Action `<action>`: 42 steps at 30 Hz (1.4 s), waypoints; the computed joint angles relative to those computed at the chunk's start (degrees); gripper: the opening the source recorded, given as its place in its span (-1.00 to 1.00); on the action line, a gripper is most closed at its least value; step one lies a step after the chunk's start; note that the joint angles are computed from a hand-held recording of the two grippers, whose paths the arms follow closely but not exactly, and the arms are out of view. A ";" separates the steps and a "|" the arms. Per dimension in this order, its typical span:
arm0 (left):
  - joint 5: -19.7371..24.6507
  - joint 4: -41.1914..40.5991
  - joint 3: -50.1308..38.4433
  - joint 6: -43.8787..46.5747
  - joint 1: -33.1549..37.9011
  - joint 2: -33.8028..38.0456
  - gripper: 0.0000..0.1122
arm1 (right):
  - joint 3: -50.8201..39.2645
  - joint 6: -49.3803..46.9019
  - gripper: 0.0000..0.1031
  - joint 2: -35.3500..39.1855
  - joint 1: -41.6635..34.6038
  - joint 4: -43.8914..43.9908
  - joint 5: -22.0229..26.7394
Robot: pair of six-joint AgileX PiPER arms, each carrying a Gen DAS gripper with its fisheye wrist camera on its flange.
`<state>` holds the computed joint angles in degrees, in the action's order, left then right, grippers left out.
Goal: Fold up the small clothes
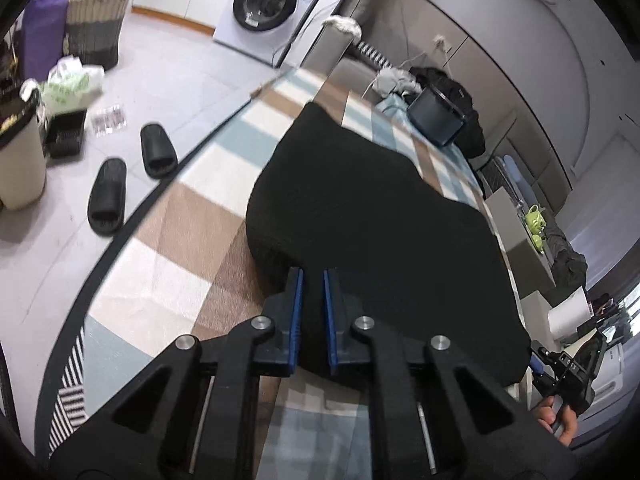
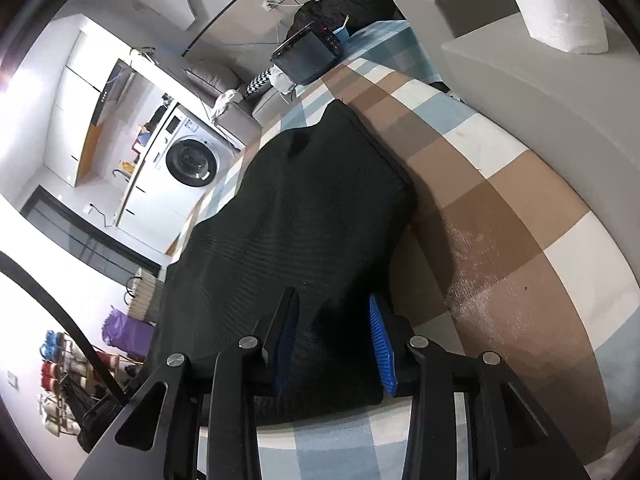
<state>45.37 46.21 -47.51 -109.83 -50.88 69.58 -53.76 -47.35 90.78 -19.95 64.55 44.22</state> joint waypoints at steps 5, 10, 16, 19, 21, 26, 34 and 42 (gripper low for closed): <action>-0.05 -2.53 0.71 2.41 1.98 -0.64 -0.87 | -0.87 2.00 -0.30 1.30 -1.08 -2.64 -0.30; -0.41 -3.24 0.70 3.75 3.12 0.39 -0.90 | -0.82 0.44 -0.80 1.03 2.05 -2.37 -4.06; 1.62 -3.79 0.46 3.78 2.96 0.44 -0.91 | -0.30 -0.51 -0.84 -4.77 4.11 -4.88 -7.49; 1.24 -5.07 1.28 4.26 2.95 -0.05 -0.91 | -2.07 12.25 -0.81 -2.29 6.49 -17.99 -9.88; 0.63 -5.96 2.10 4.04 2.41 -0.94 -0.90 | -1.81 13.50 -0.72 -2.75 6.01 -18.61 -9.25; 2.49 -6.67 2.92 1.04 -1.47 -2.65 -0.39 | 1.31 -0.61 -0.17 -8.41 2.92 -5.04 -5.20; -7.05 -9.84 5.85 -2.21 -2.81 -2.80 -0.21 | 0.18 -2.61 -0.04 -7.50 9.04 -2.29 -1.90; -21.40 -17.87 5.65 3.80 5.69 4.04 -0.21 | 0.19 -3.79 -0.04 -4.61 13.28 -0.33 -1.49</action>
